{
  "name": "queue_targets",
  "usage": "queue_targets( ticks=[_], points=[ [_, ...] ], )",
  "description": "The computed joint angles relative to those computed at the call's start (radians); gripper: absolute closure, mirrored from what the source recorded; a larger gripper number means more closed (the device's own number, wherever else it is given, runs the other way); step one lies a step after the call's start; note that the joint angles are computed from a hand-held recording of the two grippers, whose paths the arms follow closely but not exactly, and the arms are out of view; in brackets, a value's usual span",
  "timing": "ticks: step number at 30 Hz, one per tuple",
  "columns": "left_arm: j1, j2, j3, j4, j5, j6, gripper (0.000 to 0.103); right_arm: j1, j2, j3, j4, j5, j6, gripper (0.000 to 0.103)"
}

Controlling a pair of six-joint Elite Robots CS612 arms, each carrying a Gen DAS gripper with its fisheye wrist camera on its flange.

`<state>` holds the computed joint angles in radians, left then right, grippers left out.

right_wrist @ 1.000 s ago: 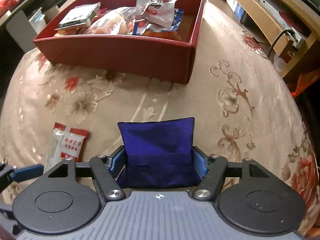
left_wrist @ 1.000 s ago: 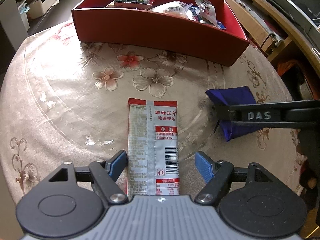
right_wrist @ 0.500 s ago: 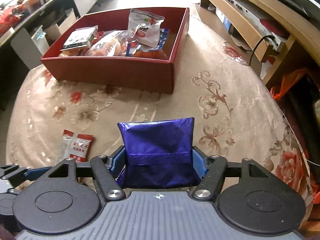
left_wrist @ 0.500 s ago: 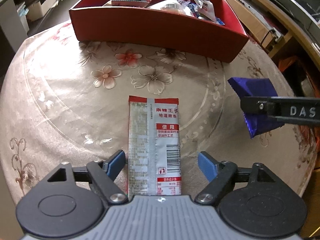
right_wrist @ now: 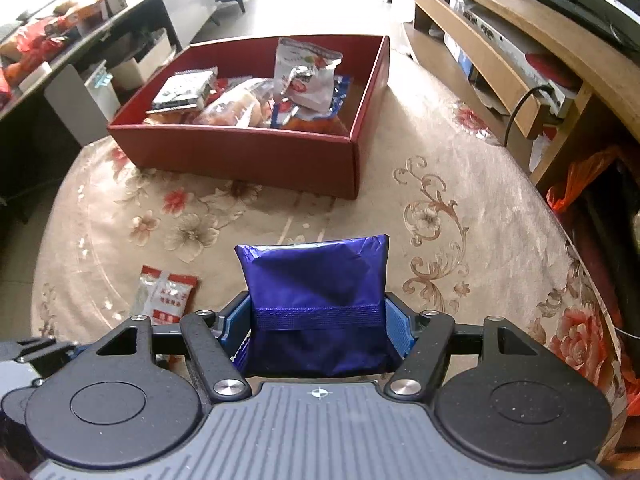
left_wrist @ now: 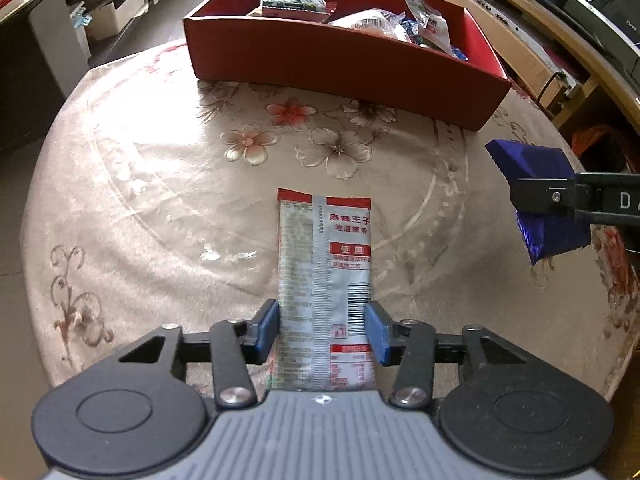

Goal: Organize snacks
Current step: 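Lift the strip pack and blue pouch with both tools over the red box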

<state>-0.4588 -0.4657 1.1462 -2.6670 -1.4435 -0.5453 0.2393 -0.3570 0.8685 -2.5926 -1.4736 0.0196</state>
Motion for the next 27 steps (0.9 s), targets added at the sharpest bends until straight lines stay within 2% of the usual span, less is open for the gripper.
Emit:
queue_targets(
  ticks=[1,3,5,7,10,12,15,17,18,19,22,27],
  points=[
    [0.000,-0.003,0.005,-0.006,0.001,0.002,0.071,0.001,-0.002,0.004,-0.004,0.000,-0.001,0.029],
    [0.002,-0.007,0.014,-0.008,-0.007,-0.015,0.069,0.003,-0.008,0.016,-0.017,-0.004,-0.003,0.029],
    [0.001,-0.004,0.011,-0.005,0.004,-0.039,0.059,0.004,-0.016,0.032,-0.028,-0.004,-0.004,0.029],
    [-0.003,0.002,-0.003,0.012,0.025,-0.046,0.040,0.005,-0.021,0.042,-0.034,-0.007,0.001,0.029],
    [-0.013,0.002,-0.001,0.026,0.051,-0.053,0.025,0.003,-0.029,0.057,-0.053,0.002,0.012,0.029],
    [-0.018,0.004,-0.002,0.043,0.049,-0.037,0.021,0.000,-0.032,0.064,-0.065,0.007,0.016,0.029],
    [-0.034,0.025,-0.046,0.097,0.120,-0.015,0.018,-0.002,-0.033,0.067,-0.064,0.004,0.012,0.029],
    [-0.040,0.033,-0.063,0.098,0.136,0.010,0.027,-0.003,-0.035,0.071,-0.064,0.011,0.007,0.029],
    [-0.039,0.029,-0.058,0.086,0.120,0.019,0.043,-0.003,-0.037,0.076,-0.066,0.011,0.002,0.029],
    [-0.043,0.024,-0.050,0.084,0.131,0.036,0.052,-0.003,-0.039,0.080,-0.069,0.011,-0.002,0.029],
    [-0.050,0.008,-0.025,0.088,0.140,0.042,0.055,-0.004,-0.046,0.094,-0.083,0.005,-0.010,0.029],
    [-0.046,-0.020,0.010,0.086,0.118,-0.006,0.057,-0.006,-0.059,0.120,-0.140,0.020,0.000,0.029]
  ],
)
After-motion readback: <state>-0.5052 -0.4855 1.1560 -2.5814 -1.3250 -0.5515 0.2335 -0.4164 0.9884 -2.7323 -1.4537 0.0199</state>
